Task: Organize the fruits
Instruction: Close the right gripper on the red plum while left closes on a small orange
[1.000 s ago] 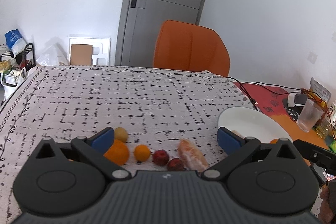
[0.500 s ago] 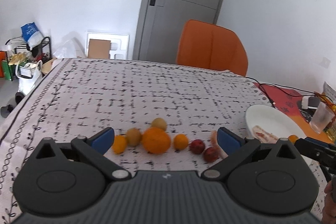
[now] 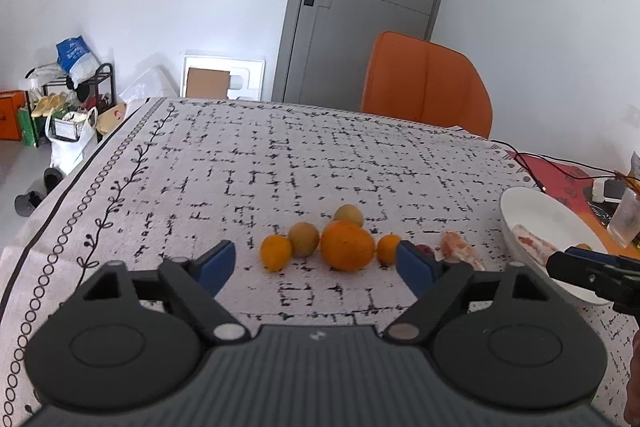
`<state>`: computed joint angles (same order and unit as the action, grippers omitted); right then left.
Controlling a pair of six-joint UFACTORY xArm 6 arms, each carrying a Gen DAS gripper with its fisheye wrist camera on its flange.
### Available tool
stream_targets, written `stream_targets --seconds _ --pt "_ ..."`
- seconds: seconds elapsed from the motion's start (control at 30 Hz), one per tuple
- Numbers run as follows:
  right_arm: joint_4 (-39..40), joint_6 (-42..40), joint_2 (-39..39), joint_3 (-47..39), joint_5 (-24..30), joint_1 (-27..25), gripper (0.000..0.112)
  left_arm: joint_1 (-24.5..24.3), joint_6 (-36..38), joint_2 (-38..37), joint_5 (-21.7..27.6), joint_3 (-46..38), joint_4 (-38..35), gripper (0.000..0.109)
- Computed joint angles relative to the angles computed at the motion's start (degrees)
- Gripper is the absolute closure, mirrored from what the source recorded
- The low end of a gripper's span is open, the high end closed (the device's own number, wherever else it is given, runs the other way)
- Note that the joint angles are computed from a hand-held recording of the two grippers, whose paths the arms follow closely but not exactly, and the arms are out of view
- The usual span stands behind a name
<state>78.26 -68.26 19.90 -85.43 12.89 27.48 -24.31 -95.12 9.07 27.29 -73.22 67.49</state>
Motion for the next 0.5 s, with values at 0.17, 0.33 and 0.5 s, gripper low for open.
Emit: stream_targets --seconds 0.17,0.33,0.5 --pt "-4.62 4.1 0.88 -0.68 1.84 0.27 0.059 0.67 -0.92 -0.38 -0.61 1.05 0.28 0.035" --pt "-9.37 8.26 2.39 -2.29 3.27 0.88 0.068 1.54 -1.71 -0.73 -1.45 1.96 0.63 0.037" --pt "-12.49 10.26 4.25 -4.47 4.32 1.52 0.07 2.35 -0.92 -0.87 -2.07 2.6 -0.45 0.039"
